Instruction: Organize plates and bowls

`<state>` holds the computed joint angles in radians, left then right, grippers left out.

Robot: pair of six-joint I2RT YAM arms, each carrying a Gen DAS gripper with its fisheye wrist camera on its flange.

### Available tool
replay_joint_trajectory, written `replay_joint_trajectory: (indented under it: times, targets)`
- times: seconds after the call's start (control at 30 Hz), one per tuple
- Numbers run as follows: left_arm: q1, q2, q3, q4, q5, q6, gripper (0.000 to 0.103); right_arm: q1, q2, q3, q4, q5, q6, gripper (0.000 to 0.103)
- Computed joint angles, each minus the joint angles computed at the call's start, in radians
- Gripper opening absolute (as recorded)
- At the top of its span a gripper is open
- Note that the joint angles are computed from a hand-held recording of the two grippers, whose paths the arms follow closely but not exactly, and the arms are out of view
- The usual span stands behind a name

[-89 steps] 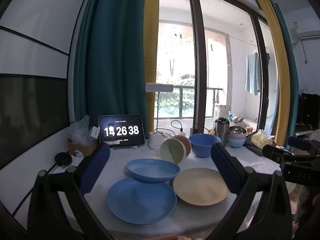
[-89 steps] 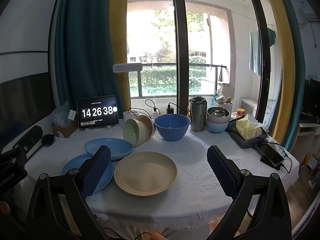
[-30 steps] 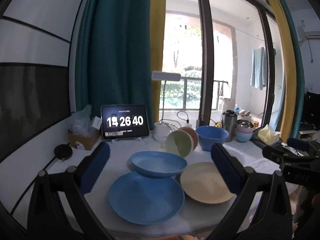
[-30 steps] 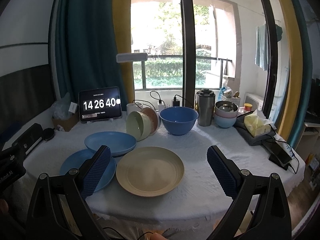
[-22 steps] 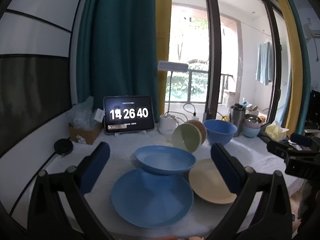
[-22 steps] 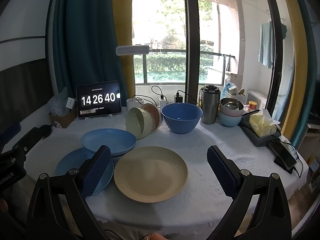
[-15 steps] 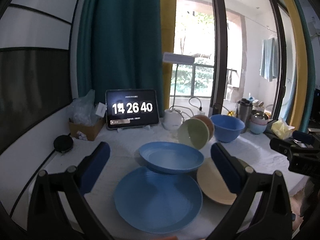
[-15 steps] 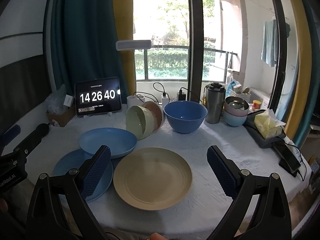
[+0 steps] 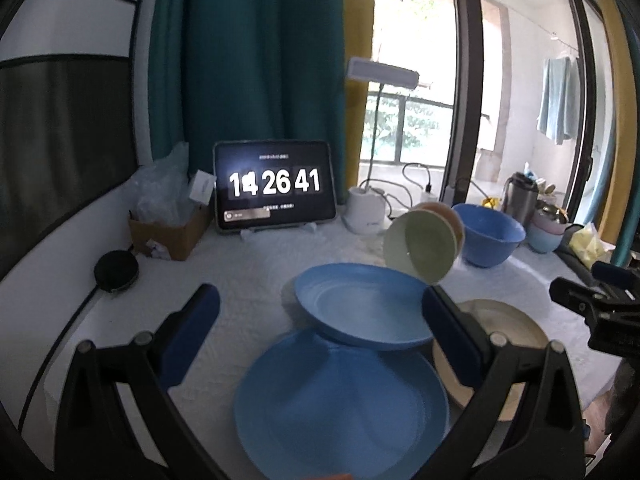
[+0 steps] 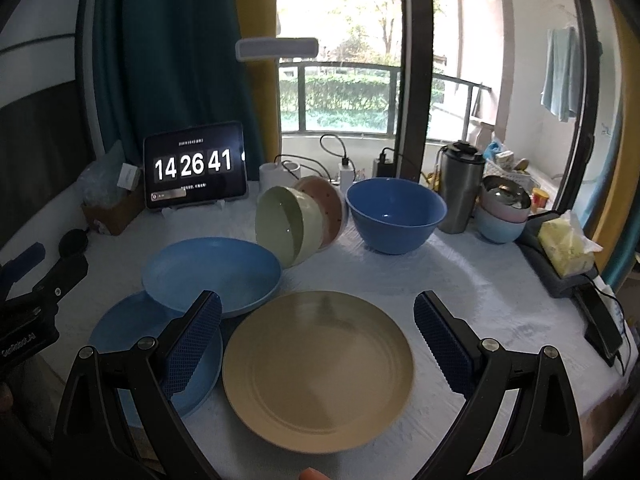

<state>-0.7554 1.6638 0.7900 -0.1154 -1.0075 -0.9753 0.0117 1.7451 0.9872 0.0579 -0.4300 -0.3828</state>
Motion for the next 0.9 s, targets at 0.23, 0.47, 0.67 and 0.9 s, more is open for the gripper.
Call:
replay_joint_trajectory:
  times: [0.23,0.47,0.67,0.9]
  targets:
    - [0.095,0.032,-0.014,0.1,0.089,0.085,0.101,0.05,0.111,0.105,-0.032,0.035,0.011,0.099]
    - [0.19,0.075,-0.013,0.174,0.192,0.145,0.101,0.096,0.229,0.223,-0.076,0.057,0.027,0.098]
    - [0.271,0.138,0.019,0.204,0.29,0.177,0.101,0.132,0.336,0.339,-0.14,0.063,0.035,0.092]
    - [0.336,0.223,0.084,0.203,0.381,0.201,0.101,0.156,0.483,0.521,-0.267,0.063,0.047,0.083]
